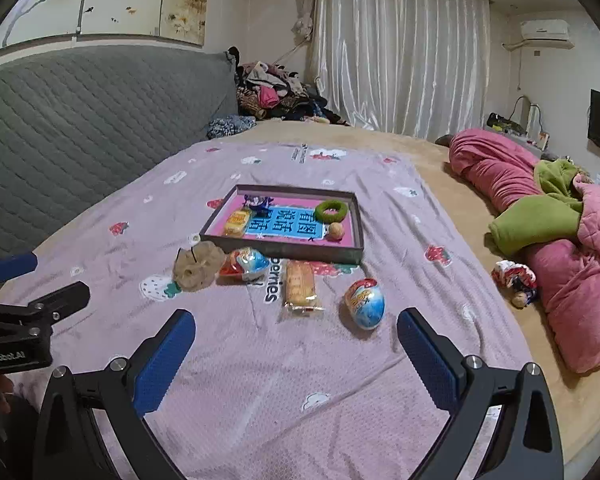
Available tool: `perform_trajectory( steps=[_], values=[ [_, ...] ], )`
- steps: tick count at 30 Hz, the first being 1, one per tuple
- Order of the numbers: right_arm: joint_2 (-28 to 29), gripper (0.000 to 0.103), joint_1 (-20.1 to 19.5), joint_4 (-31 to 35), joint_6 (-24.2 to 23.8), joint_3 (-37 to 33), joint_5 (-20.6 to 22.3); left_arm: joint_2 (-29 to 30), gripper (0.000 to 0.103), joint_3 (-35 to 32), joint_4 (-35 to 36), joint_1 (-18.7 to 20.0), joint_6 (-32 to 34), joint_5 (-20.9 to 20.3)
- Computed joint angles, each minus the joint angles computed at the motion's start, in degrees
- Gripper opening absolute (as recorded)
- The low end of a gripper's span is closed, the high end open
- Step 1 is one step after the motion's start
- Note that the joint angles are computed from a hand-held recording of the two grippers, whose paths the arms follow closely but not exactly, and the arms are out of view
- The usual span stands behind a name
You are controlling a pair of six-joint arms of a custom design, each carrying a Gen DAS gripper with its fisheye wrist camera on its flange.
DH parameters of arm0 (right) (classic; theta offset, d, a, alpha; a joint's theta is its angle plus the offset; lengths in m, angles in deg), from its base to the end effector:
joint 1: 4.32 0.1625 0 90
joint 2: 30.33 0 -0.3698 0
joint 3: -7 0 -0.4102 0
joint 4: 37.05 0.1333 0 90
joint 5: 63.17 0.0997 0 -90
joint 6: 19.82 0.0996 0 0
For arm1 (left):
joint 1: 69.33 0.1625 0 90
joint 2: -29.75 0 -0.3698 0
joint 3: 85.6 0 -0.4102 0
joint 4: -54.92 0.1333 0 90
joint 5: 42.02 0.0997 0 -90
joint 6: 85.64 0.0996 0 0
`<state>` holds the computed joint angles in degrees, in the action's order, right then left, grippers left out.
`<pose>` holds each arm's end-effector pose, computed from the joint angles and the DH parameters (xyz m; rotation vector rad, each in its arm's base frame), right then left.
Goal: Organize objects
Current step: 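Withdraw both open tools from the tray toward the remaining items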
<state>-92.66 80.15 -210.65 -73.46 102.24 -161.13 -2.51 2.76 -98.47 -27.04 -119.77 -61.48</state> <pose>0.0558 -0.6640 0.2818 0.9194 -2.2566 0.9195 -0.3240 -0.6018 -0.0008 0.1514 2.0564 -1.0534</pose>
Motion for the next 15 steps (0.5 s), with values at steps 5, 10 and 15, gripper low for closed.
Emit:
perform_trajectory(
  steps=[5, 10, 15],
  values=[
    [0.9, 0.102, -0.7, 0.4, -0.5, -0.3, 0.4, 1.5, 0.102, -0.8, -2.8, 0.9, 2.4, -1.2],
    [1.9, 0.102, -1.0, 0.4, -0.9, -0.9, 0.5, 2.7, 0.102, -2.3, -2.0, 1.9, 2.8, -2.1],
    [3.2, 0.102, -1.2, 0.7, -1.1, -2.0, 0.2, 3.6, 0.102, -3.5, -1.4, 3.0, 2.8, -3.1]
  ],
)
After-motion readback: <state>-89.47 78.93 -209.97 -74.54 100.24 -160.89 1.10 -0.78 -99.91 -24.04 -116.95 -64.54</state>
